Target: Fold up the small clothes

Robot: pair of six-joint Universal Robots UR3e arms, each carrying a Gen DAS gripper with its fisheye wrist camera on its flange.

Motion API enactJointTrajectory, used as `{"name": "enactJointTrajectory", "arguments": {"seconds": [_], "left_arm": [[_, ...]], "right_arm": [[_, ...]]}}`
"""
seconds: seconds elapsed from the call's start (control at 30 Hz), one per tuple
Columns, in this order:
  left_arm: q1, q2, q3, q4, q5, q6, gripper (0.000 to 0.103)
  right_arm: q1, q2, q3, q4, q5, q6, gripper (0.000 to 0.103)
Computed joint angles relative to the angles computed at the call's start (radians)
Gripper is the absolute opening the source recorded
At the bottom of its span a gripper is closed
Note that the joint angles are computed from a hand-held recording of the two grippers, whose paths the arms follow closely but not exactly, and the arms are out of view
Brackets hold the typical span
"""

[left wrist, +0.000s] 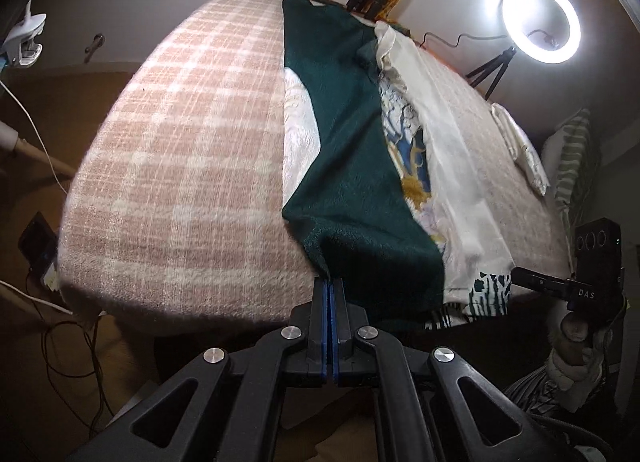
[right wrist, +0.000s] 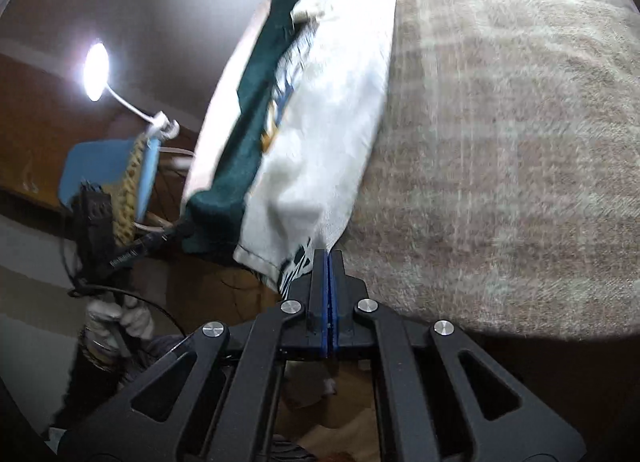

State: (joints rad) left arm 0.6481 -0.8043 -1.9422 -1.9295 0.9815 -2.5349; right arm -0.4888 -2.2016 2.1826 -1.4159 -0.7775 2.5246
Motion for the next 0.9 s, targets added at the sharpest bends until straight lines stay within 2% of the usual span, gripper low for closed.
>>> {"name": "enactJointTrajectory", "arguments": {"seconds": [0.1,0.23,0.33,0.5,0.67,0.87,0.9], "left_arm": [[-0.045,-0.072,0.052,0.072,-0.032,-0.062,0.000],[-0.145,-0.205,0.121,0.250,-0.047,-0.182,0.000],[-0.218,-0.332,0.187,0.403,-0.048,-0.280,0.000],[-0.330,-0.597,0.324,0.643,-0.009,-0.435,0.000],[-0.401,-0.834,0.441,0.793,0.057,-0.518,0.000],[-0.449,-1.032,0.542,0.893,0.108,-0.572,0.000],[-0.452,-1.050,0.552,0.905,0.111,-0.578,0.005]], "right_arm": [[-0.037,0.007,-0.045,0.042,0.048,-0.030,0.002],[0.003,0.084,-0.091,-0.093,0.085,0.066,0.002],[0.063,0.184,-0.133,-0.267,0.089,0.191,0.002],[0.145,0.426,-0.292,-0.509,0.044,0.346,0.002],[0.228,0.715,-0.486,-0.698,-0.034,0.482,0.002],[0.266,0.978,-0.693,-0.753,-0.093,0.563,0.002],[0.263,0.997,-0.709,-0.751,-0.096,0.567,0.002]]}}
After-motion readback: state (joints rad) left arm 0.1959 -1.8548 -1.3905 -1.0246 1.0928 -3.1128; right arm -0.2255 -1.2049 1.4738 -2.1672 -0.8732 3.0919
